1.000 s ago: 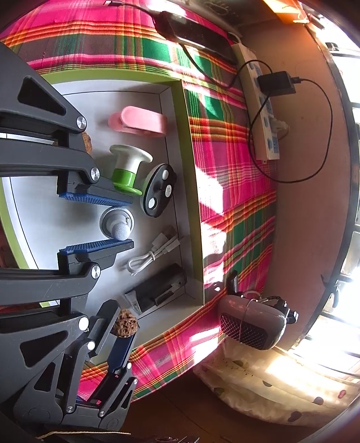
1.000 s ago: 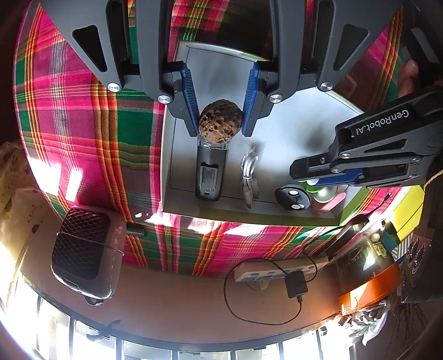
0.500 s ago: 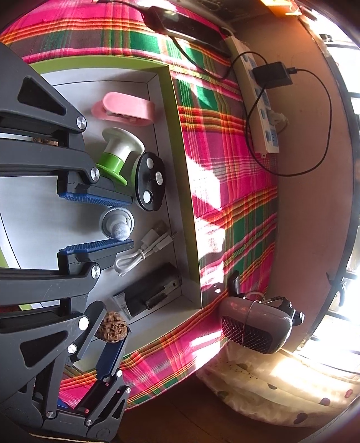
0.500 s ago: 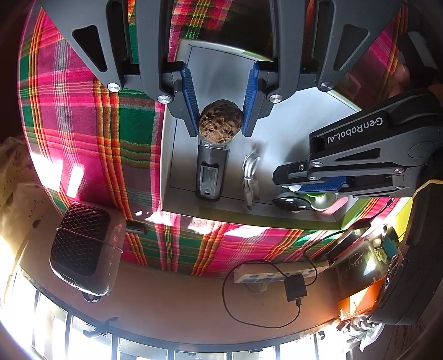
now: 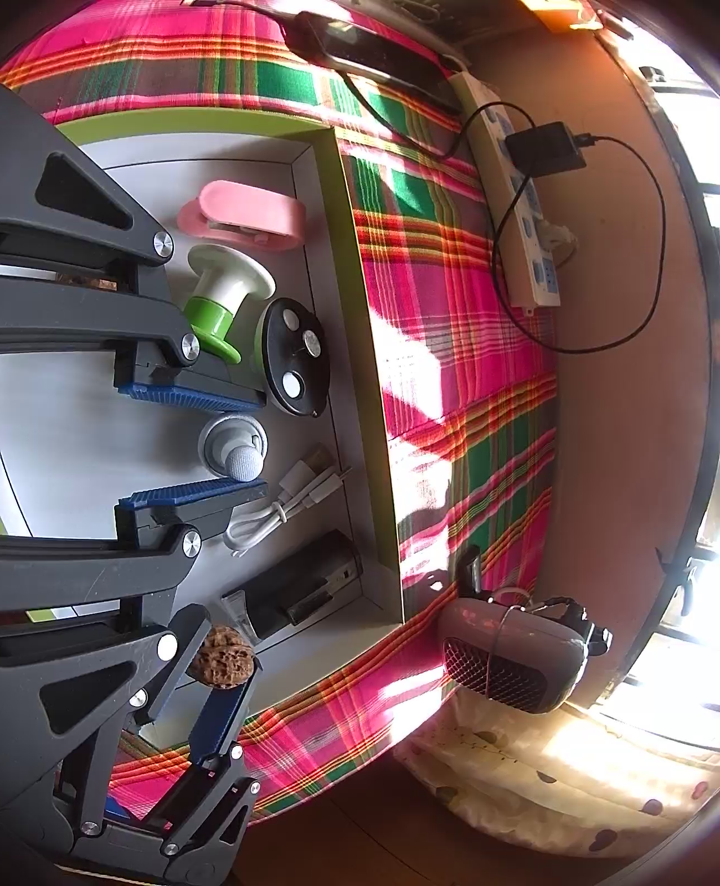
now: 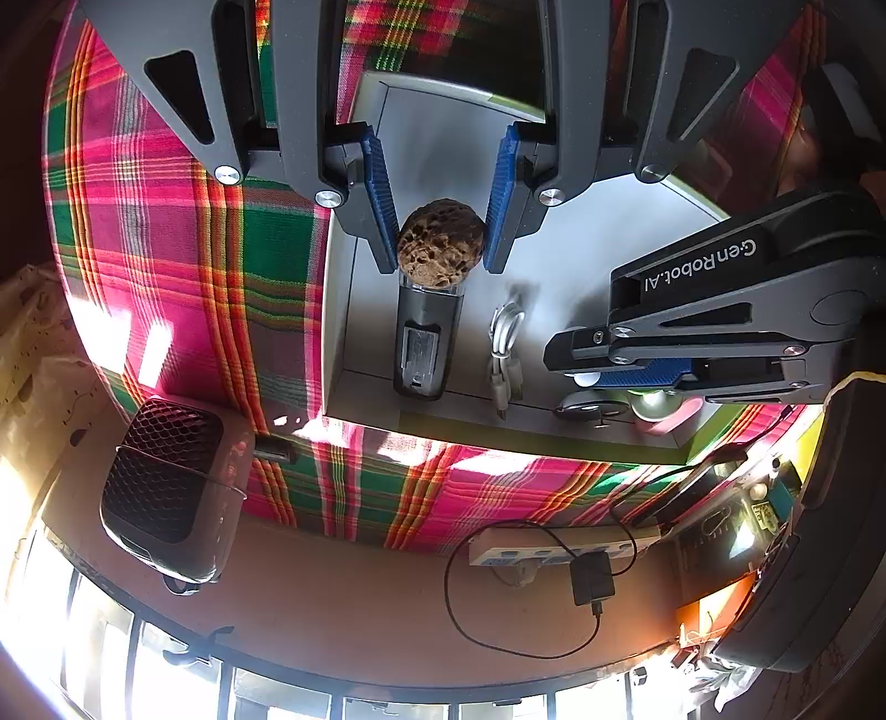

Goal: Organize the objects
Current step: 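Open the right gripper to drop the walnut while the left releases the knob in the box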

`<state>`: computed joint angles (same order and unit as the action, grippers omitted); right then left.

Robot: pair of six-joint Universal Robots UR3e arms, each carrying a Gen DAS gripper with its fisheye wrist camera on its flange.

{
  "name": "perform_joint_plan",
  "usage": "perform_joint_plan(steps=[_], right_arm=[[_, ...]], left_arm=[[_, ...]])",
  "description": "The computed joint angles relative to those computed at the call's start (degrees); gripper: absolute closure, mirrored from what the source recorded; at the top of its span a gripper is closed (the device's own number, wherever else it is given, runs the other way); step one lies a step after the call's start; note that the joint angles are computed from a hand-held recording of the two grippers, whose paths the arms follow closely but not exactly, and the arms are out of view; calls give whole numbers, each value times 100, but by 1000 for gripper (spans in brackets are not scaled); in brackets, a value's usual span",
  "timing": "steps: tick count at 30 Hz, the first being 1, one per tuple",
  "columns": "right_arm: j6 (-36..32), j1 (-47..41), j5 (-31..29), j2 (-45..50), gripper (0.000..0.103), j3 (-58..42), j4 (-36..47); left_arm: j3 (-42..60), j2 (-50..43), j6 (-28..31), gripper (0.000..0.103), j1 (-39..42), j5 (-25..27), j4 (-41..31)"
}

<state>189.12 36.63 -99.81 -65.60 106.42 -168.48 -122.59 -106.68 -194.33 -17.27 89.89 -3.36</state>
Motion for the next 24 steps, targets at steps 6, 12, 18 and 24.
perform_joint_plan(steps=[6, 12, 18, 24], right_arm=[[18, 41, -54, 5, 71, -25, 28], [11, 63, -100, 23, 70, -52, 36], [32, 45, -71, 21, 70, -24, -10], [57, 50, -79, 27, 70, -8, -38]], left_arm=[[16, -9, -9, 81, -12, 12, -6], [32, -21, 6, 79, -5, 2, -25], [54, -53, -18, 78, -26, 17, -75], [45, -36, -25, 76, -36, 24, -58]])
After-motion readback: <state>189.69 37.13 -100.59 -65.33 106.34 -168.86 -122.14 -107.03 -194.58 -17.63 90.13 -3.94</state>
